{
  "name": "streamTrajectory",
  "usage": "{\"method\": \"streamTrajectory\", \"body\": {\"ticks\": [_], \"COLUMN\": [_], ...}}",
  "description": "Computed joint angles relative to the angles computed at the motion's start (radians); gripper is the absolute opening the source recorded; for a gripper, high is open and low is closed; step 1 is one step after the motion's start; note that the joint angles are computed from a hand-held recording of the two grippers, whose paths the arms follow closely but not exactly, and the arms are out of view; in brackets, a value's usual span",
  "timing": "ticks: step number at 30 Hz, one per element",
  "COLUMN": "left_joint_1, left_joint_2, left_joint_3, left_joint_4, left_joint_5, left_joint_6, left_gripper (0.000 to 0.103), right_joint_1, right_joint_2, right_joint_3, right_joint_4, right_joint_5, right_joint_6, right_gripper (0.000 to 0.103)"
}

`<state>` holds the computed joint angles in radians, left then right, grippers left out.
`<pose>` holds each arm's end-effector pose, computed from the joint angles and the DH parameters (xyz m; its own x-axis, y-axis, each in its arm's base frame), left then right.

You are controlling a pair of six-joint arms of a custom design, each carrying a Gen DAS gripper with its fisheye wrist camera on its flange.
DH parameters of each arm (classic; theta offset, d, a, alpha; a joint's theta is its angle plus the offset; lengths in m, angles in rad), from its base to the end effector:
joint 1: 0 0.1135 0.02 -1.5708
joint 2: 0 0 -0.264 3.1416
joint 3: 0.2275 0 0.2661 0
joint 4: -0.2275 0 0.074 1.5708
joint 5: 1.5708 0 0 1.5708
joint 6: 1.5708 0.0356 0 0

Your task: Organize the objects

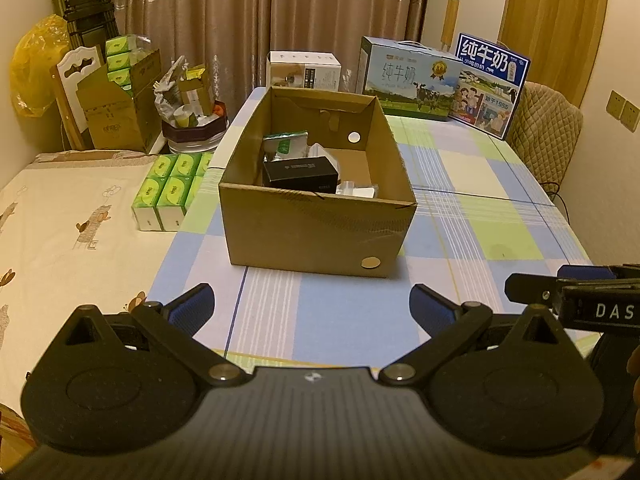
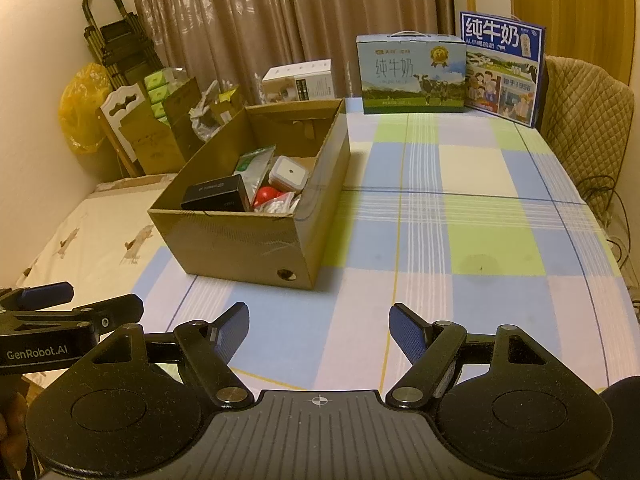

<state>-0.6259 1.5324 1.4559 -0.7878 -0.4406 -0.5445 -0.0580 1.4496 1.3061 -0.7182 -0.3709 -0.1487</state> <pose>0.2860 -0.1880 0.3366 -0.6856 -0.0825 -0.7233 -0.0580 0.9966 -0.0588 0.3232 -0.0058 0.3165 -0.7224 -0.0964 -0.6847 -0.2918 0.9402 0.1756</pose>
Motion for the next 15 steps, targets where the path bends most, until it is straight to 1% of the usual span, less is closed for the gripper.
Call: {"method": "streamTrajectory", "body": {"ticks": [15], "left_joint_1": [0.000], "left_joint_2": [0.013], "left_joint_3": [0.014], "left_joint_4": [-0.002], "left_joint_5": [0.001], "left_joint_6": [0.005], "left_gripper": [0.102], "right_joint_1": [0.001], "right_joint_2": [0.003], "right_joint_3": [0.005], "right_joint_4": [-0.002], "right_joint_5": [-0.001], "right_joint_6": [0.003], "right_gripper": [0.074]}}
